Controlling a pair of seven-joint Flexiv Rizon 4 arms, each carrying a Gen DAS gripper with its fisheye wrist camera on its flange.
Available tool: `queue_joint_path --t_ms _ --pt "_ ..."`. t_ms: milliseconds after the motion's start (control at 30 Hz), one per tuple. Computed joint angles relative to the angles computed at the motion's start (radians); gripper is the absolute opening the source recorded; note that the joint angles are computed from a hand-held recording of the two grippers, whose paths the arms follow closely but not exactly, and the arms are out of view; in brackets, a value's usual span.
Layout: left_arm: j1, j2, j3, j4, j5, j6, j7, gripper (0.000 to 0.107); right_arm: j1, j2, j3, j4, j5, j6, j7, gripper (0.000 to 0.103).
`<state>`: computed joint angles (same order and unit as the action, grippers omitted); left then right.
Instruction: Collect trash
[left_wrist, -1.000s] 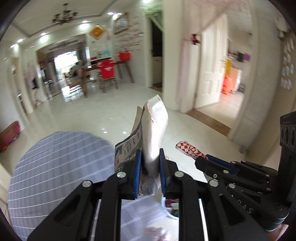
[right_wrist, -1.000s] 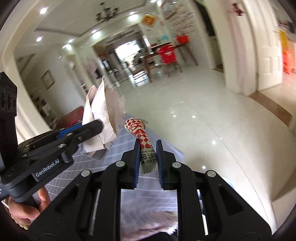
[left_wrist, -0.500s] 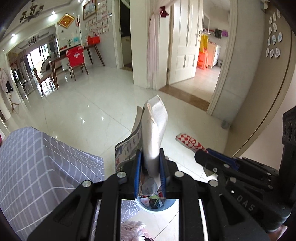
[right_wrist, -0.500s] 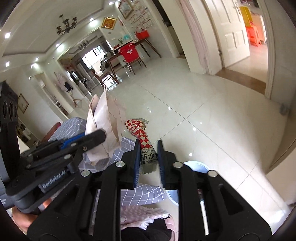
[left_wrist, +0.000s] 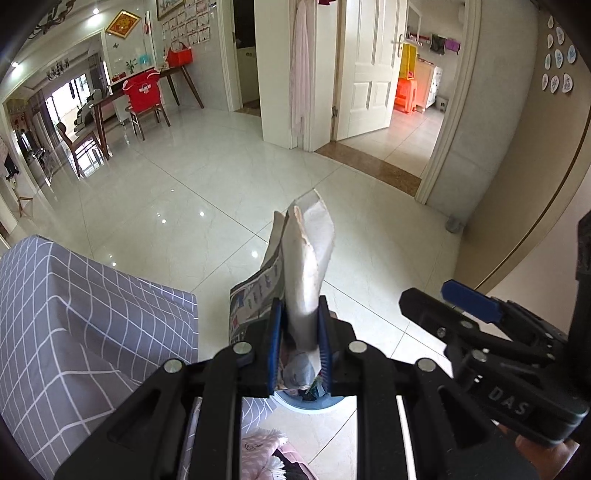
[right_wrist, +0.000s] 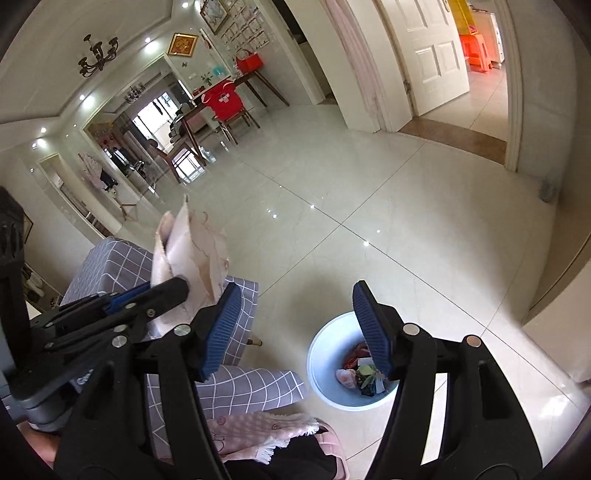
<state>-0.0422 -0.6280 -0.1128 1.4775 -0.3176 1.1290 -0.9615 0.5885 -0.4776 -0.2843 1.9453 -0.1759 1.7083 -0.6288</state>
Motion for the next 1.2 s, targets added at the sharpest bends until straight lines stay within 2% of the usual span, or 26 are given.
queue_joint_path --t_ms 100,367,467,500,533,567,600,667,767,833,967,1133,1200 --pt "0.007 -0.014 -0.002 -0.026 0.000 -0.020 0.011 0.017 0.066 0.001 -0.082 0.022 0.008 0.013 0.007 0.062" --pt "0.004 -0.039 -0.007 -0.069 -0.004 -0.061 0.018 0.018 0.326 -0.016 -0.387 0.096 0.130 0.062 0.029 0.064" --pt "0.013 -0.042 -0.022 -0.068 -0.021 -0.062 0.034 0.020 0.381 -0.026 -0.446 0.112 0.199 0.082 0.019 0.065" --pt "0.019 -0.047 -0.033 -0.073 -0.035 -0.057 0.041 0.025 0.397 -0.031 -0.463 0.117 0.220 0.088 0.015 0.065" --pt "0.025 -0.048 -0.041 -0.069 -0.048 -0.048 0.046 0.028 0.407 -0.032 -0.474 0.118 0.234 0.087 0.008 0.066" --pt "0.023 -0.052 -0.036 -0.073 -0.055 -0.050 0.033 0.035 0.419 -0.034 -0.485 0.120 0.247 0.084 0.004 0.066" --pt "0.014 -0.057 -0.022 -0.084 -0.050 -0.062 0.012 0.057 0.432 -0.035 -0.496 0.121 0.257 0.078 0.002 0.066" --pt "0.002 -0.056 0.008 -0.089 -0.035 -0.063 -0.031 0.079 0.429 -0.030 -0.490 0.123 0.265 0.076 -0.002 0.066" --pt "0.016 -0.033 0.000 -0.065 -0.035 -0.063 -0.031 0.079 0.411 -0.017 -0.461 0.123 0.262 0.072 -0.011 0.066" --pt "0.007 -0.011 0.026 -0.051 -0.008 -0.068 -0.049 0.079 0.398 -0.007 -0.441 0.122 0.253 0.069 -0.017 0.066" --pt "0.000 0.059 0.061 0.022 0.037 -0.015 -0.077 0.082 0.392 0.029 -0.414 0.125 0.225 0.066 -0.036 0.066" --pt "0.026 0.192 0.086 0.150 0.058 0.077 -0.094 0.085 0.472 0.090 -0.467 0.141 0.180 0.059 -0.075 0.070" --pt "0.022 0.251 0.122 0.194 0.090 0.116 -0.120 0.085 0.556 0.119 -0.540 0.155 0.162 0.058 -0.098 0.071"
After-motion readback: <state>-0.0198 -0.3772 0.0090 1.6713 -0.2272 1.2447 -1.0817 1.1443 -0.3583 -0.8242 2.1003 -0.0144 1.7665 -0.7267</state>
